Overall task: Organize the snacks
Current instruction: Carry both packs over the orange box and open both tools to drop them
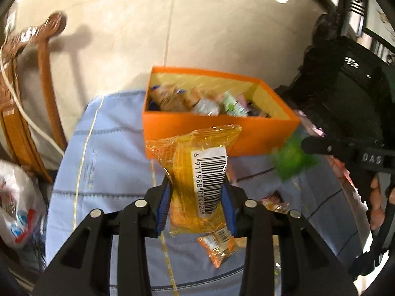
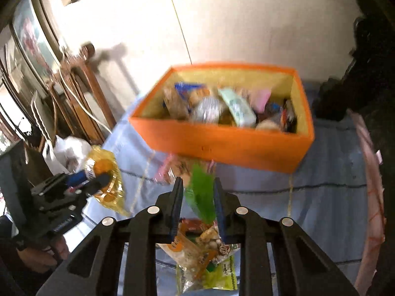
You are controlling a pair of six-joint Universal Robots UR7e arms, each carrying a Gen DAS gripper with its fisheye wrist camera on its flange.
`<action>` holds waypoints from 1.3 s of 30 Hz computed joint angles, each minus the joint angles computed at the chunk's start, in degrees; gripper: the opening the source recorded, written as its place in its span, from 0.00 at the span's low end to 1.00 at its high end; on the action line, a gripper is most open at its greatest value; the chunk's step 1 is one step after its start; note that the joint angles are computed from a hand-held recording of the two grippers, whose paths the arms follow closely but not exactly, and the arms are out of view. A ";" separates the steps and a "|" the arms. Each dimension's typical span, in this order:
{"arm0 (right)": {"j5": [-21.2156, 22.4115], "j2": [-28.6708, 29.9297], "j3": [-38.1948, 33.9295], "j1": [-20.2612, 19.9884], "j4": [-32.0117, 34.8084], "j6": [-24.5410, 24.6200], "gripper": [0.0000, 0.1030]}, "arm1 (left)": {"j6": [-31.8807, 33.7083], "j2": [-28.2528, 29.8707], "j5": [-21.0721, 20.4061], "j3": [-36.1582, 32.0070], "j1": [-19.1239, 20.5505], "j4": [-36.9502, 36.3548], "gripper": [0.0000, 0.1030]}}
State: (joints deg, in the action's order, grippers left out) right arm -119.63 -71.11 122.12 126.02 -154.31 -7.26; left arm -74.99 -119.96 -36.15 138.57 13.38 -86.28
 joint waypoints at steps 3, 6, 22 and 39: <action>-0.85 0.35 -2.98 1.93 -0.83 -1.13 0.23 | 4.43 2.77 2.56 -2.55 0.63 -3.69 0.35; -2.45 1.57 -6.83 3.72 -1.13 -2.52 0.23 | 10.36 6.42 5.06 -5.43 2.59 -9.07 0.35; -12.80 10.52 1.29 -5.52 0.72 0.41 0.72 | 0.29 0.81 0.81 -1.50 0.45 1.38 0.35; -8.65 8.27 2.79 -7.09 0.83 -2.12 0.51 | -0.82 -0.90 -0.49 -0.41 -1.17 1.01 0.35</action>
